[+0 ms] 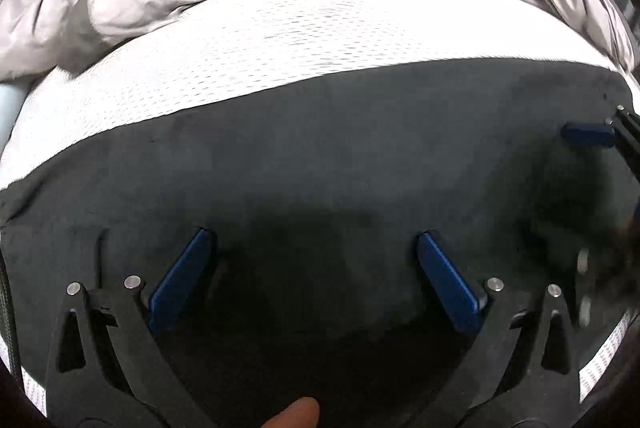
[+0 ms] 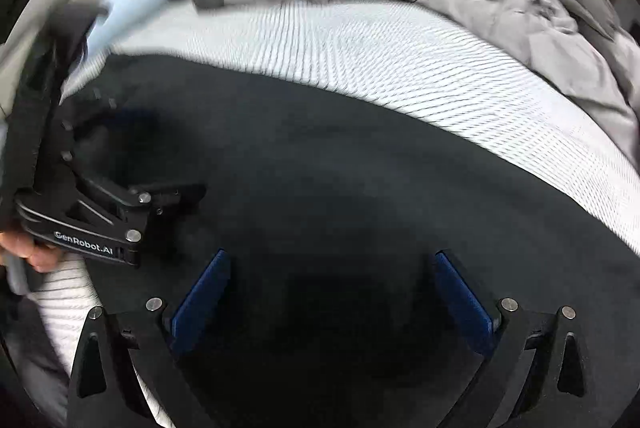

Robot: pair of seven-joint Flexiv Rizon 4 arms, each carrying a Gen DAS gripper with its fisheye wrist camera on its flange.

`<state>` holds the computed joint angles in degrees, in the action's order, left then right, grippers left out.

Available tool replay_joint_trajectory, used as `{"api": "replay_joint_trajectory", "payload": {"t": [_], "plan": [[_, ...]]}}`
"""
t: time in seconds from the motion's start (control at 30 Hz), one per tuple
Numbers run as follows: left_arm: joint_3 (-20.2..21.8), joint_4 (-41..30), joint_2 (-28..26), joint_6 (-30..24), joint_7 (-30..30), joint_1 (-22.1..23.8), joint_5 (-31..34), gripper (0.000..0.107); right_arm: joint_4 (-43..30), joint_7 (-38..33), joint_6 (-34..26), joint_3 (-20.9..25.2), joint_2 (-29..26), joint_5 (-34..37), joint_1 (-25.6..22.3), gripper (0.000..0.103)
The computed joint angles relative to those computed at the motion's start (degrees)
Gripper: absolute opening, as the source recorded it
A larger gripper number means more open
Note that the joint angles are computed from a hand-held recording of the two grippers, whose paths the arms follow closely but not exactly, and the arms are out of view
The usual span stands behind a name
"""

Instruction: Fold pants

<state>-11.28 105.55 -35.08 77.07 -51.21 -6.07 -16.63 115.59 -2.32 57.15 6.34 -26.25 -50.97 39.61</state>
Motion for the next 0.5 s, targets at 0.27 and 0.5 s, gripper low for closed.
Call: {"api": "replay_joint_trajectory", "payload": {"t": [0.27, 0.5], "plan": [[-1.7, 2.5, 2.6, 1.9, -1.7, 4.5, -2.9, 0.102, 7.6, 15.9, -14.1, 1.8, 8.0, 4.9, -2.8, 0.102], [6.0, -10.6, -4.9, -5.6, -10.4, -6.2, -0.4, 0.102, 2.9, 20.8, 3.2, -0.2, 1.6, -8.8, -5.7, 0.102]]}}
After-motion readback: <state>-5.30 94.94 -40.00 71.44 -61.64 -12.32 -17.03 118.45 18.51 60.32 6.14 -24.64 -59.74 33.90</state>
